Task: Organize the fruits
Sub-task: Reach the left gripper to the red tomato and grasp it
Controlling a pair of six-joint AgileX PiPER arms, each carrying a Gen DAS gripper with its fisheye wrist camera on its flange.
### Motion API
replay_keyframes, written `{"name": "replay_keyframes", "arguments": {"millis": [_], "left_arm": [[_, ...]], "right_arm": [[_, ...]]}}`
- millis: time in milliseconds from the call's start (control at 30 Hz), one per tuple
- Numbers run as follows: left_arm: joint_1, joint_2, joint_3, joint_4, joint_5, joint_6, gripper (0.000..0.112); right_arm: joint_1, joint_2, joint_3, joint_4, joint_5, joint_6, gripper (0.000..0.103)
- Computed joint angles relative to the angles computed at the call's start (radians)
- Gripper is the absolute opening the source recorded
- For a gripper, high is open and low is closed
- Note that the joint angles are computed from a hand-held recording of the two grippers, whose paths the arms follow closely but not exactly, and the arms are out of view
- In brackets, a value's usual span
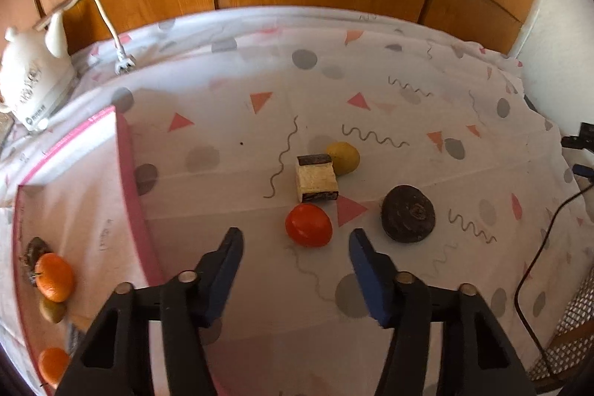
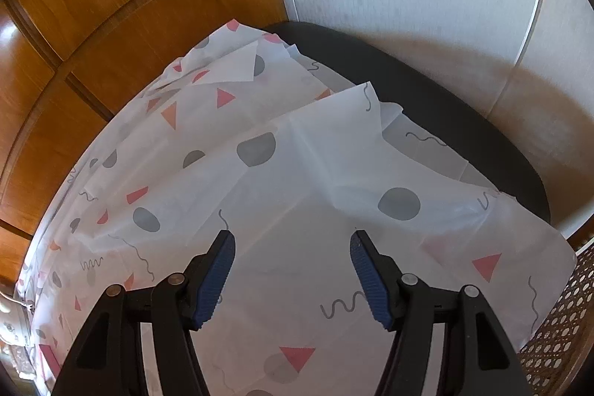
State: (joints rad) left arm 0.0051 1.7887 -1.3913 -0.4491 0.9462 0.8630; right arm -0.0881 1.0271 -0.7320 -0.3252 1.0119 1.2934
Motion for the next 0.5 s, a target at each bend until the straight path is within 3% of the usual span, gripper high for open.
{"name": "replay_keyframes", "arguments": {"millis": [233,367,500], "left_arm": [[-0.034,0.075,-0.053,0.046,-0.002,-0.084,0.048],[-0.050,0.067,-0.019,0.051,-0.066,-0.071,0.031],[-0.035,0.064,-0.010,0.016,-0.067,-0.056,0.030]], "right_arm": [[-0.022,-0.018,0.005,-0.006,-0.001,0.008,0.065],[-0.037,-0.032,0.010,-0.006,0.000,0.011,0.065],[-0.042,-0.037,0.011,-0.026,0.011,0.030,0.065]]}}
